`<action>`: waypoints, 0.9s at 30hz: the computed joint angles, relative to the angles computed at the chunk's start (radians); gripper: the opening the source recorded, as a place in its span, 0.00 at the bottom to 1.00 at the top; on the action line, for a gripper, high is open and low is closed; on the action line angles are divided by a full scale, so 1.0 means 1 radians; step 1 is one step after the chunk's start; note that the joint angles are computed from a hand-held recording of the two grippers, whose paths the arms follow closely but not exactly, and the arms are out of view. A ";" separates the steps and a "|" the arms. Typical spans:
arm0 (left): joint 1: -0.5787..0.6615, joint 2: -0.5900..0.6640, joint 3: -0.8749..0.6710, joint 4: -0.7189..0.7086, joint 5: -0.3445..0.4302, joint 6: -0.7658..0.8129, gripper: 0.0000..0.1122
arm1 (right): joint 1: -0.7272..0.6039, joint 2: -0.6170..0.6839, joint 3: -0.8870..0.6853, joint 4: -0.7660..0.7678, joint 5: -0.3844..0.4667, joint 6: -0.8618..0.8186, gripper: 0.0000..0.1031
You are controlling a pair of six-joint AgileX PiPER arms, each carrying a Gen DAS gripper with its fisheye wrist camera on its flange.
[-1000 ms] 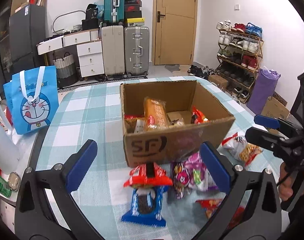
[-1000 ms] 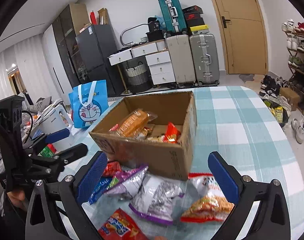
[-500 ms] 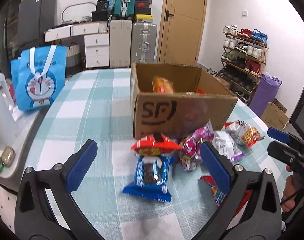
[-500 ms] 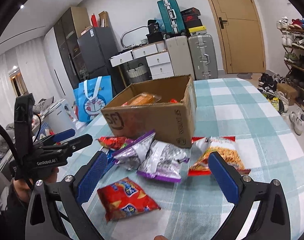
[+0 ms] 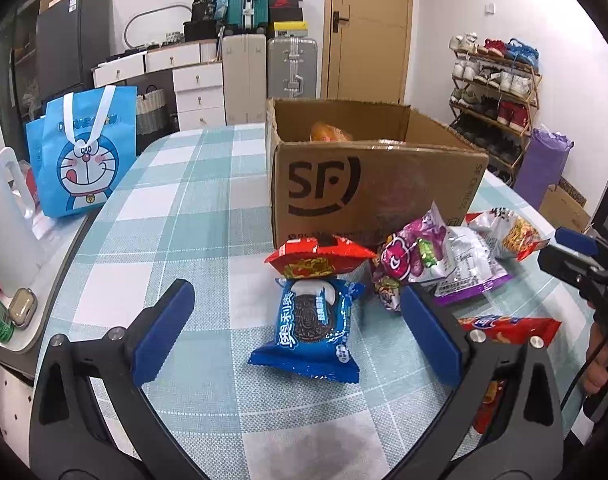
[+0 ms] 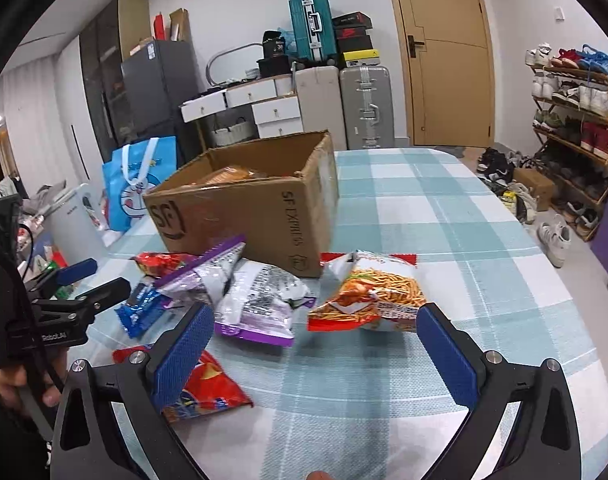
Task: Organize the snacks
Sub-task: 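Close the right tool on the spicy noodle snack bag while the left tool approaches the blue Oreo pack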
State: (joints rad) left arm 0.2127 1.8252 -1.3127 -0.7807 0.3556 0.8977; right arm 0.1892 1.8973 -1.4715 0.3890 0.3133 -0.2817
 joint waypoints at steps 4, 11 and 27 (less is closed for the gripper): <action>0.004 0.017 -0.020 0.022 0.014 -0.032 0.91 | -0.010 0.036 -0.056 -0.144 0.039 0.149 0.99; -0.003 0.016 -0.013 0.063 -0.019 -0.075 0.91 | -0.039 0.094 -0.144 -0.243 0.074 0.268 0.99; 0.007 0.028 -0.026 0.075 -0.006 -0.097 0.91 | -0.067 0.337 -0.528 -0.251 0.350 0.311 0.99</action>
State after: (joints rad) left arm 0.2198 1.8532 -1.3390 -0.7054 0.3496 0.8012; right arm 0.1223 2.2340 -1.9993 0.1378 0.6628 0.0294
